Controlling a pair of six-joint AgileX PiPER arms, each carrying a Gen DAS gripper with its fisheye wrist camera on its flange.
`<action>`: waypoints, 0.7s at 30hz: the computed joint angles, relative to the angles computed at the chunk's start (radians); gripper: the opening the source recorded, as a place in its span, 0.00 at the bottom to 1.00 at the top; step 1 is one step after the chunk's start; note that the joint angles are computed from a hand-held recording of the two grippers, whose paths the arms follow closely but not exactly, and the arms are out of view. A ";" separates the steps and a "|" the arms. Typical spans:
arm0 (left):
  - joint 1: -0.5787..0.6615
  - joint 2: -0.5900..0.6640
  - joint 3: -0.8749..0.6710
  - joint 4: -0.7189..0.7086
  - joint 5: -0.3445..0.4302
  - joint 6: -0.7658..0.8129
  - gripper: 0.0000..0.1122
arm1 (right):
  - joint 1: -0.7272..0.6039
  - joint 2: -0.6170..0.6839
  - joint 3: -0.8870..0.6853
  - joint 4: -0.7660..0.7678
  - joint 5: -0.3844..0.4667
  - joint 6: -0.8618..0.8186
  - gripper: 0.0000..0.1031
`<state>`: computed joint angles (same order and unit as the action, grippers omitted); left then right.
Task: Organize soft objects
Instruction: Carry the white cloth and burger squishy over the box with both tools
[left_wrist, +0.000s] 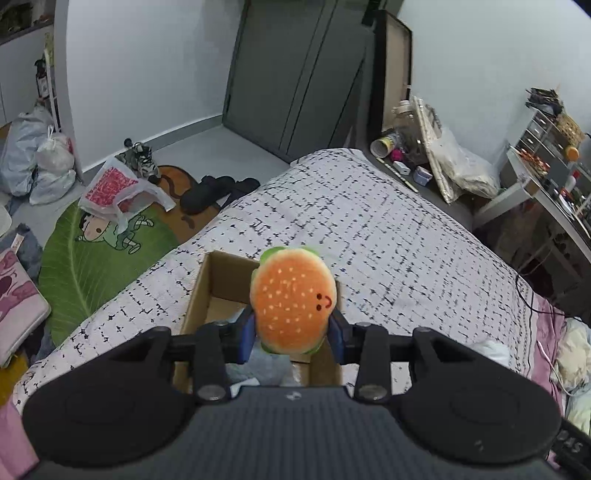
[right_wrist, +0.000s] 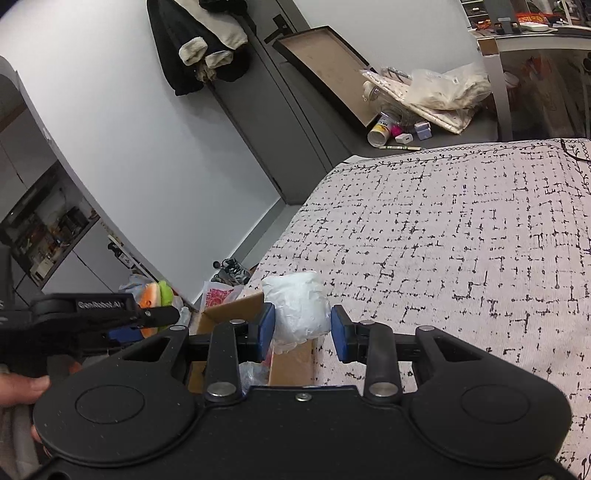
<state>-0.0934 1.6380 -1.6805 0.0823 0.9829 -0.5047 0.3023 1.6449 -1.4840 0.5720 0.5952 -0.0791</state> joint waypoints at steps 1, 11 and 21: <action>0.013 0.007 -0.001 -0.012 -0.003 0.013 0.35 | 0.004 0.005 -0.009 -0.009 -0.002 0.008 0.31; 0.111 0.104 -0.031 -0.106 -0.027 0.125 0.35 | 0.059 0.093 -0.103 -0.077 -0.021 0.062 0.32; 0.180 0.205 -0.041 -0.213 -0.050 0.216 0.35 | 0.122 0.190 -0.186 -0.142 -0.032 0.107 0.32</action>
